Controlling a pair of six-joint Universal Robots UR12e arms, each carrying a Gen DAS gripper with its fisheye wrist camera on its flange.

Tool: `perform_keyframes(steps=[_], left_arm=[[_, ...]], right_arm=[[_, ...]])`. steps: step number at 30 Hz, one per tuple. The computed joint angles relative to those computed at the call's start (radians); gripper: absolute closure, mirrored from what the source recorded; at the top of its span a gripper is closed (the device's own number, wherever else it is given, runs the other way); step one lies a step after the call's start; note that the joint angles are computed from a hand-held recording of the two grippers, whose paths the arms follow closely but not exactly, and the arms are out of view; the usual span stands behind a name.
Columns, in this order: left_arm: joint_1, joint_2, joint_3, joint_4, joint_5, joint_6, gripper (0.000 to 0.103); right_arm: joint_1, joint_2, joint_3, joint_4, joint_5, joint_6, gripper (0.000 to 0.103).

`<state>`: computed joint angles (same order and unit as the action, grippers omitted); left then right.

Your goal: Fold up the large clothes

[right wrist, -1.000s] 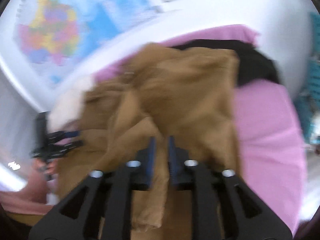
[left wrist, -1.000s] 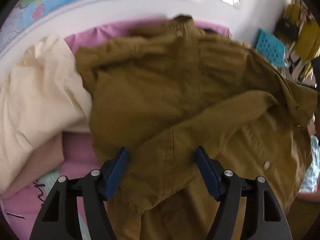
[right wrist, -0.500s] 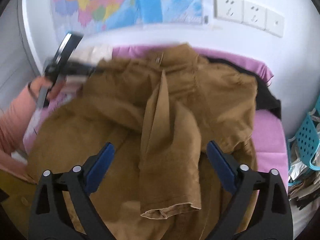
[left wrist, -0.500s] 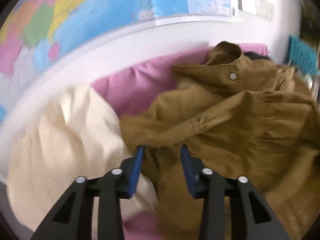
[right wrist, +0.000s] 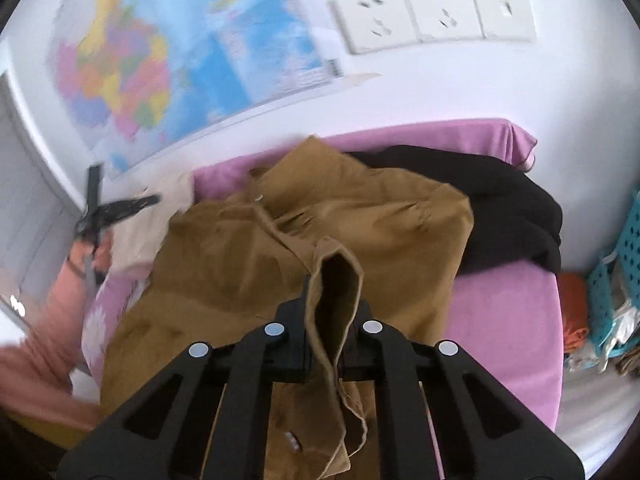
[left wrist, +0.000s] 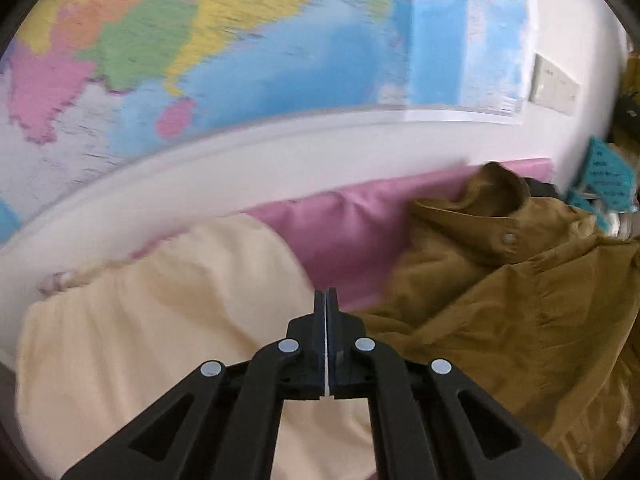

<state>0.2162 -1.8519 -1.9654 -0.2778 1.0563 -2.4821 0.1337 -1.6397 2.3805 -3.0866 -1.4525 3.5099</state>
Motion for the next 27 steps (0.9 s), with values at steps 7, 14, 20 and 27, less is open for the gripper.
perform_keyframes(steps=[7,14,20,27], left_arm=[[-0.017,0.044,-0.075,-0.082,-0.026,0.305,0.065],[-0.068,-0.007,-0.046,-0.036,0.126,0.349,0.1],[-0.05,0.005,-0.031,0.027,0.136,0.295,0.1],[-0.089,-0.015,-0.069,0.189,0.346,0.193,0.091]], right_arm=[[-0.032,0.058,0.001,0.012,0.051,0.029,0.086],[-0.031,0.044,0.018,0.004,0.059,0.028,0.083],[-0.043,0.054,0.017,-0.083,0.095,0.003,0.091],[-0.061,0.112,-0.023,0.008,0.124,0.043,0.06]])
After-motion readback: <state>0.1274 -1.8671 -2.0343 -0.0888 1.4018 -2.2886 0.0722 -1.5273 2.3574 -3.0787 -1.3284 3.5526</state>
